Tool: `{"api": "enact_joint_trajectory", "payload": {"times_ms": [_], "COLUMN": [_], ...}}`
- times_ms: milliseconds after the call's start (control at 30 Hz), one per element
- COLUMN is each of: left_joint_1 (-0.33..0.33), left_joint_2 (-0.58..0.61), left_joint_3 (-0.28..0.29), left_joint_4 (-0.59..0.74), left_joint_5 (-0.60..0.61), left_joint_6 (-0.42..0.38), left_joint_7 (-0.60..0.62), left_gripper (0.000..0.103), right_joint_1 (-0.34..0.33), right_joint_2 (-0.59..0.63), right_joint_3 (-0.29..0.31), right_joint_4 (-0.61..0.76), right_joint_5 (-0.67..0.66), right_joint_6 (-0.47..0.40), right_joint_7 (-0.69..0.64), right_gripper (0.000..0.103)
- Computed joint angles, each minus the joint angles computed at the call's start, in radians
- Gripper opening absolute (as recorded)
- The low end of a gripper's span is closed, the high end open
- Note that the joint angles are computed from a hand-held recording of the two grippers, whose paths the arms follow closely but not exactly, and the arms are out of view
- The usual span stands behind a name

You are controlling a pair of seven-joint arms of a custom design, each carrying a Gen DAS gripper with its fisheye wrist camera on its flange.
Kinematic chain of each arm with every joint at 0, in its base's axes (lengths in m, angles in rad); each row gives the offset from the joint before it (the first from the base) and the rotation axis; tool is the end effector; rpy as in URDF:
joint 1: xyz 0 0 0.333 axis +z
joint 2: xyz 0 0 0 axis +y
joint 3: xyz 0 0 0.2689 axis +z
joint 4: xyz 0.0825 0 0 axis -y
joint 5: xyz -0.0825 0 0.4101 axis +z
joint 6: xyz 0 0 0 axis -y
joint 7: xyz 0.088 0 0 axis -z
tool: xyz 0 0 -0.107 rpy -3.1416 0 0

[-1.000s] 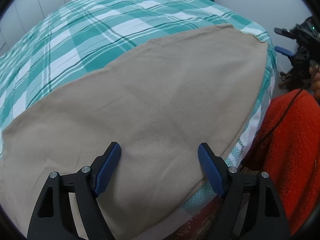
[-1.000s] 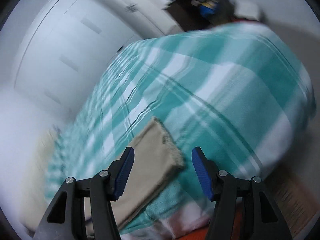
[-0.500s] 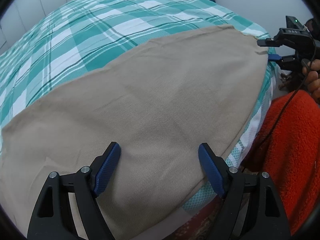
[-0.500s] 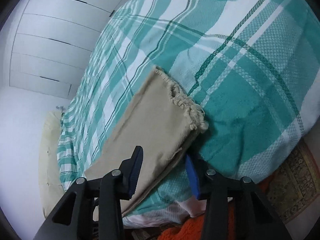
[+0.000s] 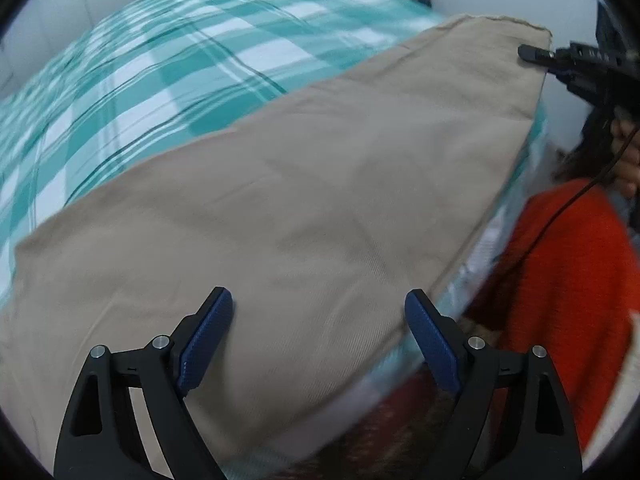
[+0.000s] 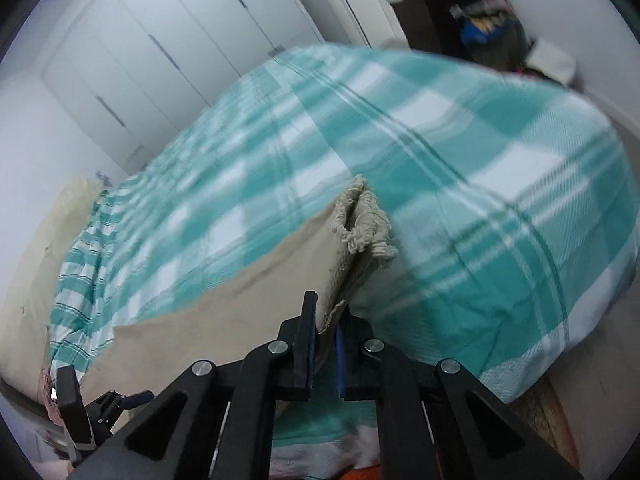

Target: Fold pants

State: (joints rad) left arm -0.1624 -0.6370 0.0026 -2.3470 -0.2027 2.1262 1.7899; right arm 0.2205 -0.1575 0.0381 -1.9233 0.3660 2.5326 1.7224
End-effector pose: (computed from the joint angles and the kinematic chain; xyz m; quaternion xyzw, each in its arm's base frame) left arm 0.4407 -0.0800 0.5617 -0.5748 0.7863 -0.2107 0.0837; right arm 0.5760 0.1496 0.5962 -0.6128 0.6831 -0.0767 0.3898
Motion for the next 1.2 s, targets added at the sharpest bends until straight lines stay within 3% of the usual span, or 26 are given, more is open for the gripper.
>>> {"api": "enact_joint_trajectory", "payload": {"times_ms": [100,267,367,567,667,767,800,833,933,1067,1133,1200], "left_joint_1": [0.045,0.160,0.226,0.319,0.368,0.415,0.428,0.436,0.450,0.431,0.405,0.370], "left_joint_2": [-0.063,-0.136,-0.181,-0.257,-0.281,-0.276,-0.273,-0.271,-0.262,-0.254,-0.282,-0.312], "left_joint_3": [0.055,0.122,0.175,0.230,0.251,0.270,0.277,0.280,0.285,0.272,0.257,0.254], "left_joint_4": [-0.028,-0.073,-0.103,-0.172,-0.210,-0.232,-0.235,-0.238,-0.242,-0.248,-0.269,-0.283], "left_joint_5": [-0.011,-0.003,-0.030,-0.040,-0.031,-0.025,-0.027,-0.029,-0.031,-0.041,-0.049,-0.052], "left_joint_6": [-0.032,-0.018,0.011,0.065,0.099,0.112,0.114,0.120,0.147,0.192,0.227,0.238], "left_joint_7": [-0.004,-0.065,-0.115,-0.159,-0.175,-0.211,-0.221,-0.228,-0.233,-0.226,-0.210,-0.180], "left_gripper": [0.089,0.089,0.089,0.089,0.089,0.087,0.087,0.087,0.087,0.086,0.086,0.086], "right_joint_1": [0.025,0.095,0.146,0.255,0.299,0.320,0.324,0.325,0.332,0.342,0.326,0.313], "right_joint_2": [-0.044,-0.010,0.059,0.284,0.346,0.399,0.416,0.418,0.358,0.279,0.258,0.280], "right_joint_3": [0.012,0.049,0.077,0.155,0.180,0.215,0.222,0.225,0.207,0.155,0.145,0.141], "right_joint_4": [0.009,0.171,0.316,0.629,0.663,0.656,0.657,0.641,0.522,0.394,0.345,0.336], "right_joint_5": [0.017,0.029,0.057,0.038,0.062,0.172,0.204,0.229,0.225,0.023,-0.011,-0.030], "right_joint_6": [0.029,0.012,-0.019,-0.128,-0.149,-0.184,-0.210,-0.223,-0.173,-0.076,-0.073,-0.124], "right_joint_7": [-0.057,-0.172,-0.246,-0.301,-0.310,-0.344,-0.345,-0.348,-0.360,-0.274,-0.270,-0.264], "right_gripper": [0.008,0.008,0.008,0.008,0.009,0.022,0.038,0.043,0.044,0.044,0.044,0.042]}}
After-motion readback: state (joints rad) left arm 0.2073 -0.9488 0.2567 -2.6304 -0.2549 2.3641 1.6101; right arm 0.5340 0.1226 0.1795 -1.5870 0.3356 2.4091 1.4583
